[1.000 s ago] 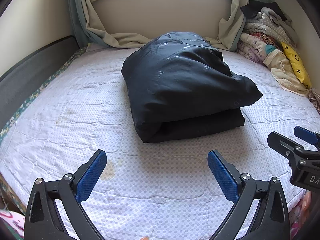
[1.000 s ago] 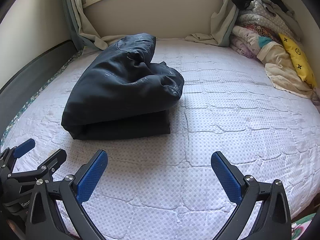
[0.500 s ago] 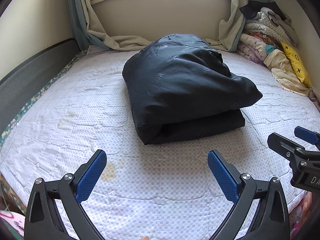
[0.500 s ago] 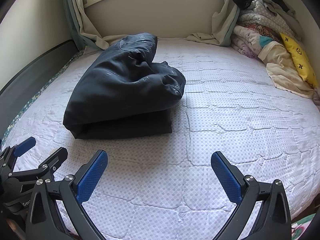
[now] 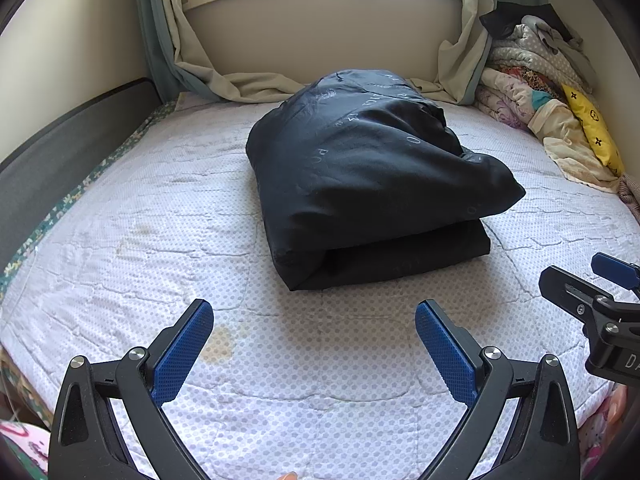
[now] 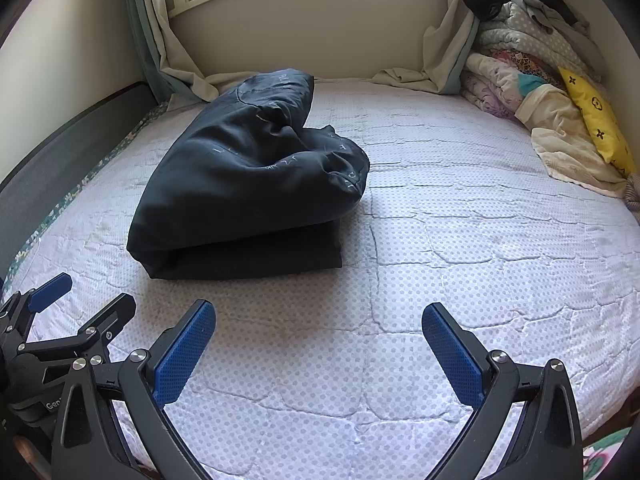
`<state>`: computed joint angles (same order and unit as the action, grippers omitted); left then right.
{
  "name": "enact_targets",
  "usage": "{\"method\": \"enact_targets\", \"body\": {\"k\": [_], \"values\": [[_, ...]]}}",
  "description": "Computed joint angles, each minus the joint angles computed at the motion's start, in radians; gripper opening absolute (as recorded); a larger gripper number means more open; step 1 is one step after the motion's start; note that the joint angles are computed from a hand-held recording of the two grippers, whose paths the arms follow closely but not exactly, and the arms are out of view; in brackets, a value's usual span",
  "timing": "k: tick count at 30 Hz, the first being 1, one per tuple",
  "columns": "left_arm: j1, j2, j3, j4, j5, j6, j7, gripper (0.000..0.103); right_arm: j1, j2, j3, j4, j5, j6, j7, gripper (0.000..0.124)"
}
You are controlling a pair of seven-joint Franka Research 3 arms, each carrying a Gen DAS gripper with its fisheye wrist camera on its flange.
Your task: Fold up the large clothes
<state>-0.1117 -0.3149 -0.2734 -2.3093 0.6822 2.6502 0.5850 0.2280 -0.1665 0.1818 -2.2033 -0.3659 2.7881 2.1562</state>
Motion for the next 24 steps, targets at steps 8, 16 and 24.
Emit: {"method": "enact_targets", "body": {"k": [8, 16, 24], "values": [[0.002, -0.006, 0.002, -0.003, 0.005, -0.004, -0.004, 0.102, 0.0, -0.001, 0.002, 0.0, -0.004, -0.001, 0.005, 0.103], [-0.004, -0.017, 0.019, -0.022, -0.051, 0.038, 0.023, 0.102, 0.007, -0.002, 0.0, -0.003, 0.012, 0.001, -0.019, 0.103], [0.021, -0.031, -0.003, -0.028, -0.013, 0.038, -0.005, 0.102, 0.009, 0.007, -0.002, 0.001, 0.023, -0.008, -0.021, 0.103]]}}
